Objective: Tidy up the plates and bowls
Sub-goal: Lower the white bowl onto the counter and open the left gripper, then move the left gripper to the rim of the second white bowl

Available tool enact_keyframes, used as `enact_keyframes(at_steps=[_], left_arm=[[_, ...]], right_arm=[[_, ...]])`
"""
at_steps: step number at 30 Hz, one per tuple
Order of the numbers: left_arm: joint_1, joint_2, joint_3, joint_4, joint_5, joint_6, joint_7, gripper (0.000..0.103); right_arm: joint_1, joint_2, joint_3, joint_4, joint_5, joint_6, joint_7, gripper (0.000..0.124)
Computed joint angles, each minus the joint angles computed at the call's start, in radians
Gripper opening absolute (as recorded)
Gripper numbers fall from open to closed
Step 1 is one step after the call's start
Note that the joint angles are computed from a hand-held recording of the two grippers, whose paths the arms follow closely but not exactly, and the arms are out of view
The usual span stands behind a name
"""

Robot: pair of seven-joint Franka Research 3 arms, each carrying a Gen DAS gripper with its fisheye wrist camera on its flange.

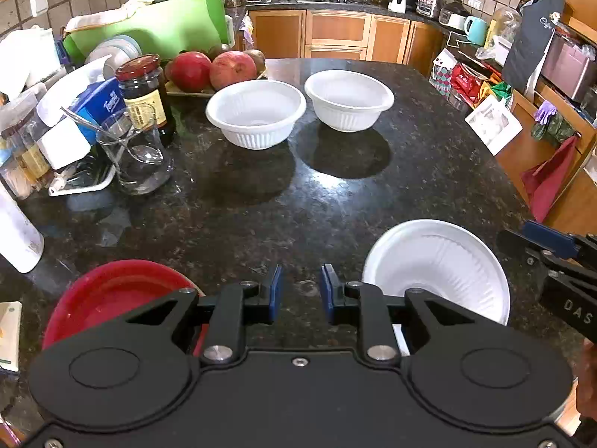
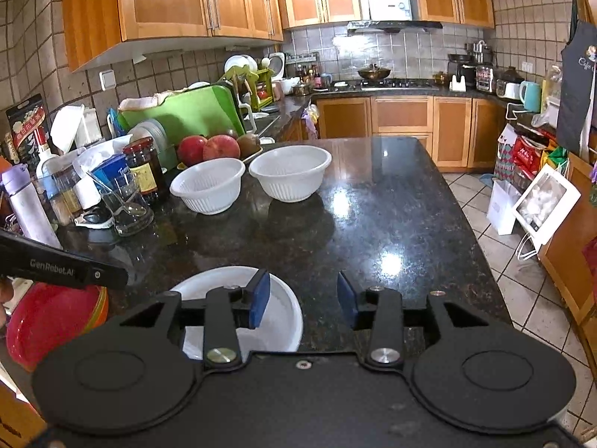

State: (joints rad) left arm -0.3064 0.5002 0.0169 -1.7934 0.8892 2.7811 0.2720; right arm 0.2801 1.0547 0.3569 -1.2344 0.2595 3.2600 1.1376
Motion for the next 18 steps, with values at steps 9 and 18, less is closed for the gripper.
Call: enact_keyframes(at_steps=[9, 18], left_arm=[[0.056, -0.037, -0.007, -0.045, -0.027, 0.075, 0.11, 0.032], [0.049, -0.077, 0.026, -0.066, 0.057, 0.054, 0.084, 0.033]], right_arm=[[0.023, -0.078, -0.035, -0.121, -0.021, 0.123, 0.039, 0.042], [0.029, -0.14, -0.05, -0.2, -0.066, 0.181, 0.127, 0.042]])
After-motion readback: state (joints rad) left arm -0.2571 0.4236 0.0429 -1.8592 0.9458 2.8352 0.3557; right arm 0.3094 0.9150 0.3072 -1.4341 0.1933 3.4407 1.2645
